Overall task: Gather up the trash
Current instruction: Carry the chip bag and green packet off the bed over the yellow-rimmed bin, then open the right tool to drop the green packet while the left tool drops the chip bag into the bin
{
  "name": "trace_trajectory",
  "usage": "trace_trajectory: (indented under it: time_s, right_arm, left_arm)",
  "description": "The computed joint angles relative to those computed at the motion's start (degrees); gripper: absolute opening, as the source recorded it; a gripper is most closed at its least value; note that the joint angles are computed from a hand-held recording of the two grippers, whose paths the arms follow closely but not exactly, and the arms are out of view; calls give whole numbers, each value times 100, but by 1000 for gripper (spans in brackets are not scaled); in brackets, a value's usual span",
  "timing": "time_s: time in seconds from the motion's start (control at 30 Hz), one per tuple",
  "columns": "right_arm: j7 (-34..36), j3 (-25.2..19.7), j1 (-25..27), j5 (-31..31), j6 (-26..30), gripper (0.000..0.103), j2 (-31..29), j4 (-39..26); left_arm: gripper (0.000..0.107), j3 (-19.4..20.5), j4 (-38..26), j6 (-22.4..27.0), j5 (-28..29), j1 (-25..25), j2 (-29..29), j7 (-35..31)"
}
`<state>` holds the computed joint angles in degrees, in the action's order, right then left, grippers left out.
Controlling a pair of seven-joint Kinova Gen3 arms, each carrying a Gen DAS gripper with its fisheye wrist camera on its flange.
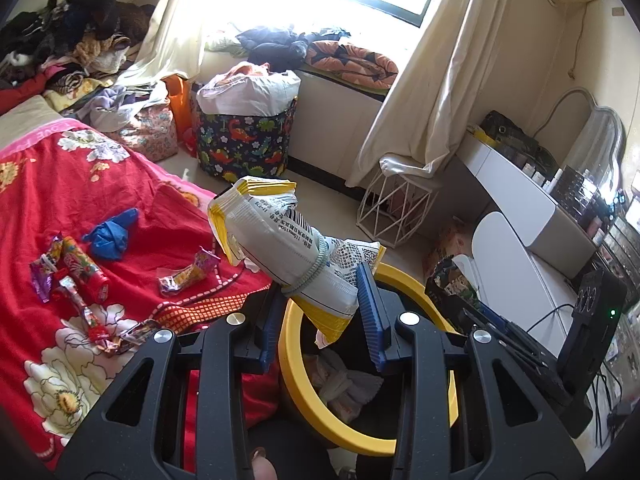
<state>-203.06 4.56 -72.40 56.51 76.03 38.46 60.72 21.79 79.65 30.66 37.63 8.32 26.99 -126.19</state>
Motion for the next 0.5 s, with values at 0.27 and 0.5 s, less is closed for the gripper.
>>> trace_trajectory:
  time_s: [0.27, 0.5]
  right_arm:
    - [-259, -19, 6, -36, 147, 51, -59, 165]
    - [-588, -84, 30, -45, 181, 51, -121, 375]
  left_arm:
    - [28, 26, -45, 177, -90, 105, 92, -117]
    - [28, -12, -123, 440, -252, 277, 216, -223]
